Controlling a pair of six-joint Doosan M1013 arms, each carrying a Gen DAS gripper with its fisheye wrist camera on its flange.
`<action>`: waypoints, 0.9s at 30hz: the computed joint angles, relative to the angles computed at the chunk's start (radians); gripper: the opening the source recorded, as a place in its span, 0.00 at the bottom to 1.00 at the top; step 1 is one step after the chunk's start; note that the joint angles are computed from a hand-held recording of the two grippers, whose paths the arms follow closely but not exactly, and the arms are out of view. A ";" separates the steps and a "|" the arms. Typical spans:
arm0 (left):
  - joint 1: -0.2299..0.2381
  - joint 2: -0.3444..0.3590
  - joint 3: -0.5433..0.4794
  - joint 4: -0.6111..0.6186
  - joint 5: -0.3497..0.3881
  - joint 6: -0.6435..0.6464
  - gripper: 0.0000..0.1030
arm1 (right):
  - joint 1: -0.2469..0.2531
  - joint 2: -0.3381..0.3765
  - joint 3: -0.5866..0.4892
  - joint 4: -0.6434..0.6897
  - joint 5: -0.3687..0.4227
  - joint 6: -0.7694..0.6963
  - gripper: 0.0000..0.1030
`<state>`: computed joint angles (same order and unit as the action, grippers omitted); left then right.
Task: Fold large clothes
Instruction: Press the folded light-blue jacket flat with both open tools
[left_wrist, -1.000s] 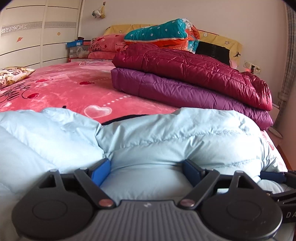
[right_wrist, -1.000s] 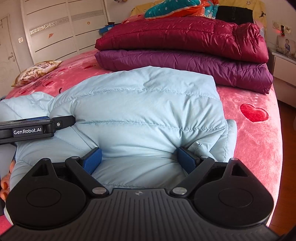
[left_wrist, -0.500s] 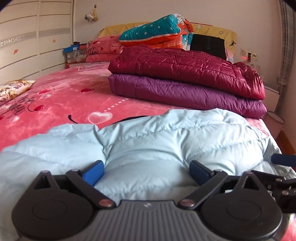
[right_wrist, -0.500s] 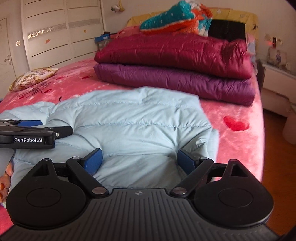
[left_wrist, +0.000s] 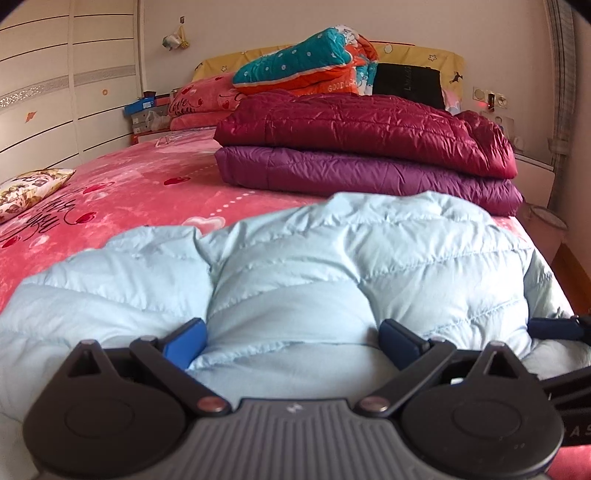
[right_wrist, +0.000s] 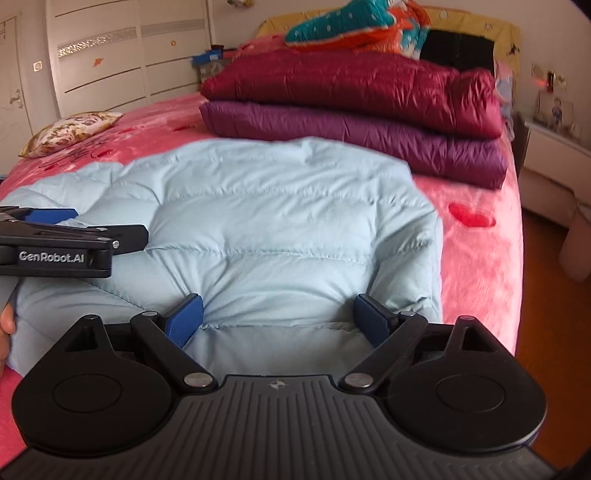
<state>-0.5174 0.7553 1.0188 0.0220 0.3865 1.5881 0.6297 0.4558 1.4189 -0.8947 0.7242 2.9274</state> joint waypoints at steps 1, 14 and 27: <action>0.000 0.001 0.001 -0.002 -0.001 0.003 0.97 | 0.003 0.003 -0.006 0.009 0.008 -0.008 1.00; 0.006 -0.017 0.017 -0.070 0.017 0.079 0.98 | 0.016 0.001 0.001 -0.023 0.025 0.034 1.00; 0.028 -0.127 0.144 -0.112 -0.001 0.118 0.98 | 0.060 -0.053 0.038 -0.078 0.113 0.141 1.00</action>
<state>-0.4895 0.6287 1.1627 -0.0901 0.3850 1.7062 0.6901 0.4029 1.4567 -0.9726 0.8370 3.0680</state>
